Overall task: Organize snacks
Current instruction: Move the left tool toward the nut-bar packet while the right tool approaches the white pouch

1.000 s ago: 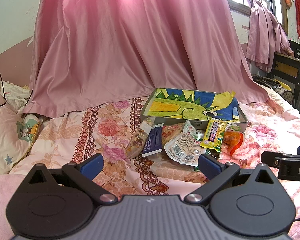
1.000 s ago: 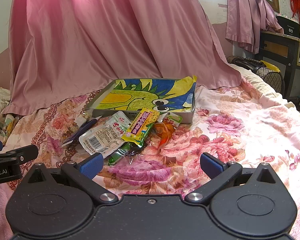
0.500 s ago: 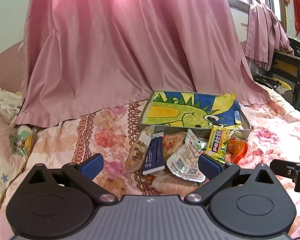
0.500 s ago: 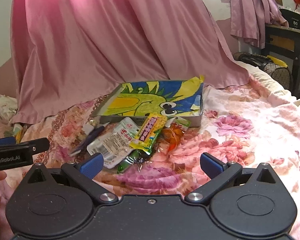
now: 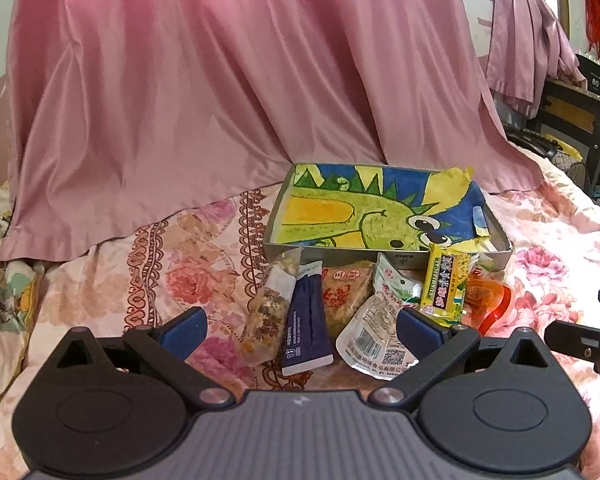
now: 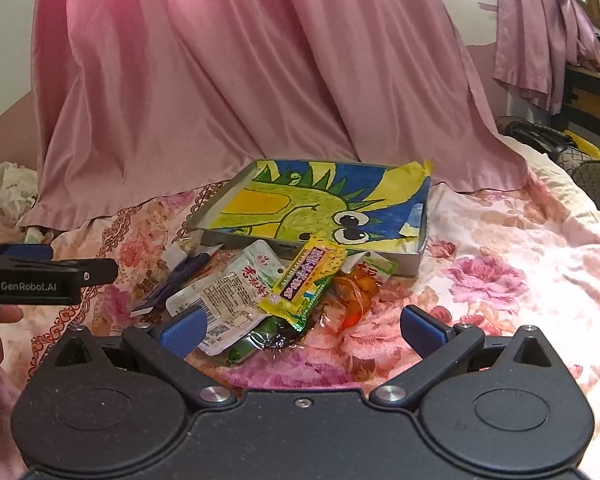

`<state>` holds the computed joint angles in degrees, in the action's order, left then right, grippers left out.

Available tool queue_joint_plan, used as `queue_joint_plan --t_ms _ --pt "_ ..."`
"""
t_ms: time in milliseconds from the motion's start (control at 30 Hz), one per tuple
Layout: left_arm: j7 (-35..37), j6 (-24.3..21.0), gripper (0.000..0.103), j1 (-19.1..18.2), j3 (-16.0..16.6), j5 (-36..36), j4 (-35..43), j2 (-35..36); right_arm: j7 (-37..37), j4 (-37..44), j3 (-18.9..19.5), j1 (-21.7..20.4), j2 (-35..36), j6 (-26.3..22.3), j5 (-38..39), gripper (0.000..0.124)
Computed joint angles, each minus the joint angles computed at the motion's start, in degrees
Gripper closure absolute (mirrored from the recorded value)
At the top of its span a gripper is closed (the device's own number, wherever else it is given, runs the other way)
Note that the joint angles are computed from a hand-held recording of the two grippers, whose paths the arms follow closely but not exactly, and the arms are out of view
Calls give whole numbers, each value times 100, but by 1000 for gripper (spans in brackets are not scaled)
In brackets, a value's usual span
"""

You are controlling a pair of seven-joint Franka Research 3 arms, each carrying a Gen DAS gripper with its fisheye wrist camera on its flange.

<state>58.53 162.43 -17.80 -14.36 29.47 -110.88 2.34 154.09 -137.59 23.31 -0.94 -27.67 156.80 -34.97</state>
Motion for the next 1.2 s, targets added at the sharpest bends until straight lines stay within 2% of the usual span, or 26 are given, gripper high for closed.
queue_joint_plan --t_ms 367,700,867,1000,1200 --pt "752 -364 0 23 32 -589 783 647 79 331 -160 99 575 -62 -286 21" --pt "1068 -542 0 79 99 -940 1363 1186 140 763 -601 547 1266 -167 -680 21" --pt "1225 -865 0 38 152 -950 1683 1427 127 1005 -912 811 1693 120 -811 21" --pt "972 -994 0 31 242 -979 1835 1528 -12 1169 -1139 1015 2028 430 -848 21" --pt "1155 -1573 0 235 71 -1671 2265 1821 -332 1404 -1420 1344 2440 653 -800 21"
